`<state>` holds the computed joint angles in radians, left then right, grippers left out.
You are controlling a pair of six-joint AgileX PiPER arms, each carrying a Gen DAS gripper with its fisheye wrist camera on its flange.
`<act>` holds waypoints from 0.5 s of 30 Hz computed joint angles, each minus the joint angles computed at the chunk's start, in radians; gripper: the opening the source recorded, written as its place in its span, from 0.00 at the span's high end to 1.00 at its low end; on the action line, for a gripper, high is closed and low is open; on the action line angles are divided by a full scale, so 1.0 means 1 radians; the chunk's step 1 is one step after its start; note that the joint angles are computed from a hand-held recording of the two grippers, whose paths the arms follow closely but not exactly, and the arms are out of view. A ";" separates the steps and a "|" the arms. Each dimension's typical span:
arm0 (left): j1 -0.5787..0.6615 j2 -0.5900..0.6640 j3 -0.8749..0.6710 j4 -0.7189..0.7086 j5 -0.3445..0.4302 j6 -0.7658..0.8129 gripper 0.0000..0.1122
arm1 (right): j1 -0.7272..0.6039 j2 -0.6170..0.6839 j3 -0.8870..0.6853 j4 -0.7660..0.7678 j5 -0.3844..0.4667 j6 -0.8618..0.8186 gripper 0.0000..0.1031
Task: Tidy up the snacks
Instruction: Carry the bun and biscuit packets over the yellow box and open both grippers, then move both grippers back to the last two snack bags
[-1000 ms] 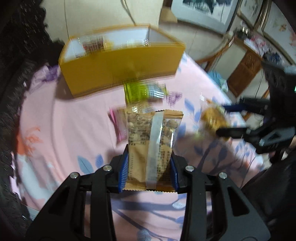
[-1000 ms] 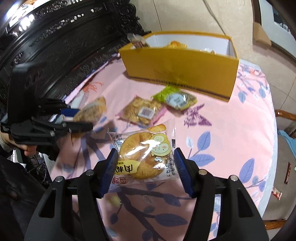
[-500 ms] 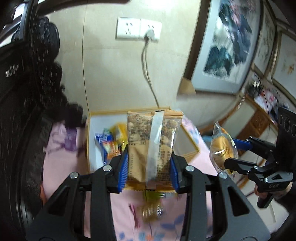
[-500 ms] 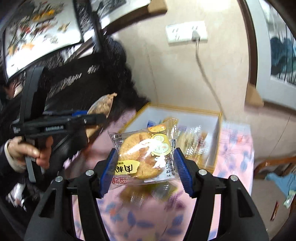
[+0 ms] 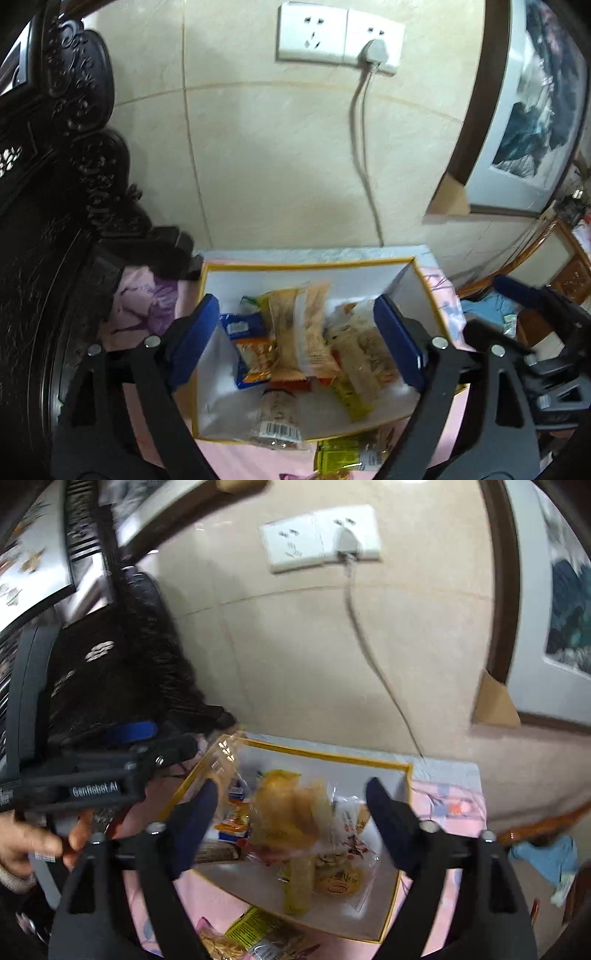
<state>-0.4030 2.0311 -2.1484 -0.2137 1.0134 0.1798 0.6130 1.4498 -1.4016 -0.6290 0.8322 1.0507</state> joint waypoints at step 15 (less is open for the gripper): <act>0.115 -0.454 0.709 -0.188 -0.129 0.169 0.14 | 0.515 -0.078 0.236 -0.232 0.341 0.611 0.03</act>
